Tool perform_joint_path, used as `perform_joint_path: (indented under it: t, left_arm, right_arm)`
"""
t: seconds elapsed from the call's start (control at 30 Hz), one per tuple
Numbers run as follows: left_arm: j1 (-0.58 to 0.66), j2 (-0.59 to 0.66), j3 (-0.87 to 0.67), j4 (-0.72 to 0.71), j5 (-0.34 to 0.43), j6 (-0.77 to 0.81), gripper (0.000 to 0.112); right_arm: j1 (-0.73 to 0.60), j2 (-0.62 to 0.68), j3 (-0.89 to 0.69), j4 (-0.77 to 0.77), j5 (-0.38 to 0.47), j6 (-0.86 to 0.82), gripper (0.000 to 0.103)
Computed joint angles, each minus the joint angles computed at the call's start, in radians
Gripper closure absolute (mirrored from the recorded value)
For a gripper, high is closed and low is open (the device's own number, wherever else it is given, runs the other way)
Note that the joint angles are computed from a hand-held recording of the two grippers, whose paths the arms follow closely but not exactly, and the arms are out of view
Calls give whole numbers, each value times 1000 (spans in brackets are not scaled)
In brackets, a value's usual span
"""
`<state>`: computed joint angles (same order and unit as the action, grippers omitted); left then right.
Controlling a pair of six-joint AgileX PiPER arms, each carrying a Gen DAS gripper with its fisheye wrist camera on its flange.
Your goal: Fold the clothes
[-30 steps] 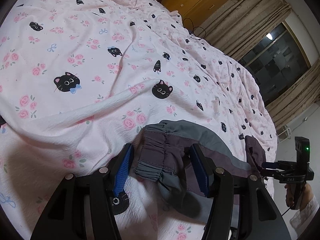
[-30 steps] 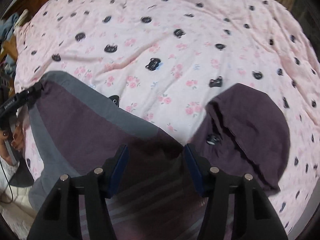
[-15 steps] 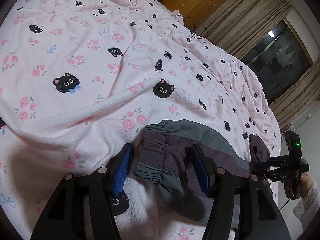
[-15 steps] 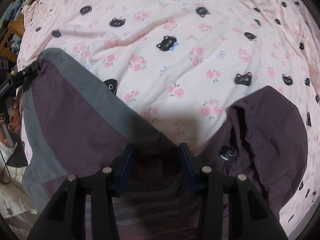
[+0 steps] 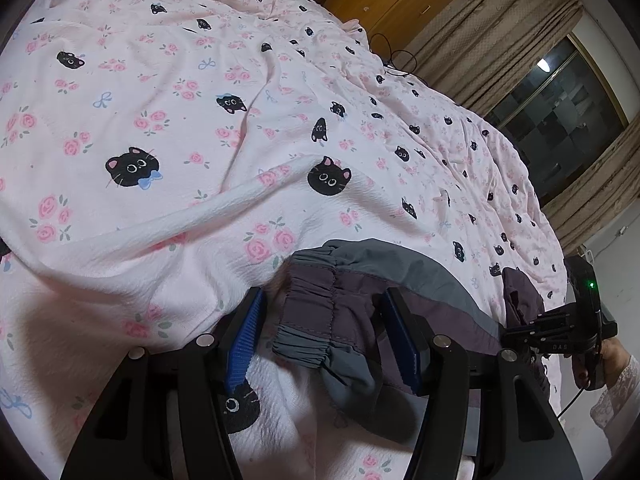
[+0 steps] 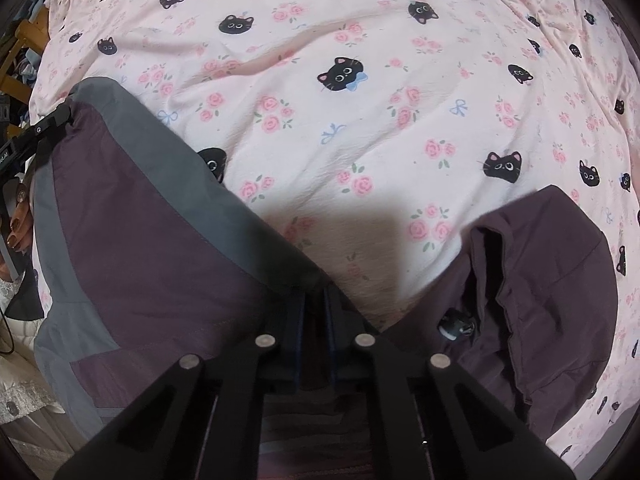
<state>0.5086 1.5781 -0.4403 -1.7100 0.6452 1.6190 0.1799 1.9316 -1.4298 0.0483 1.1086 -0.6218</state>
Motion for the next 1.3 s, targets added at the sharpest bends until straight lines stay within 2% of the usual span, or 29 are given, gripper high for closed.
perform_joint_path:
  t: [0.4, 0.47, 0.67, 0.7, 0.73, 0.8, 0.83, 0.87, 0.93, 1.0, 1.1, 1.3]
  left_arm:
    - [-2, -2, 5, -4, -7, 5, 58]
    - [-3, -2, 5, -5, -8, 5, 57]
    - [-10, 3, 1, -9, -17, 4, 57]
    - [-10, 4, -1, -8, -18, 3, 57]
    - [-10, 5, -3, -7, -18, 2, 57]
    - [-10, 6, -4, -6, -18, 3, 57]
    - [-10, 7, -4, -6, -18, 3, 57]
    - [-11, 7, -5, -6, -19, 3, 57]
    - [-13, 6, -5, -6, -21, 3, 57]
    - [-15, 4, -4, -9, -25, 5, 57]
    - [-18, 1, -1, -14, -29, 10, 57]
    - [-23, 0, 1, -23, -31, 11, 57]
  right_arm:
    - [44, 12, -67, -101, 13, 37, 98]
    - [57, 13, -68, -128, -5, 55, 103]
    - [75, 17, -84, -171, -38, 107, 102]
    - [60, 7, -86, -155, -43, 111, 100]
    - [40, -3, -91, -132, -47, 113, 94]
    - [8, -67, -34, -100, -103, 134, 76]
    - [-12, -99, -13, -79, -123, 137, 60]
    - [-32, -130, 5, -57, -139, 139, 48]
    - [-75, -189, 33, -8, -166, 139, 40]
    - [-150, -257, 81, 45, -188, 136, 37]
    - [-353, -366, 189, 180, -181, 0, 32]
    - [-655, -423, 340, 212, -164, -229, 32]
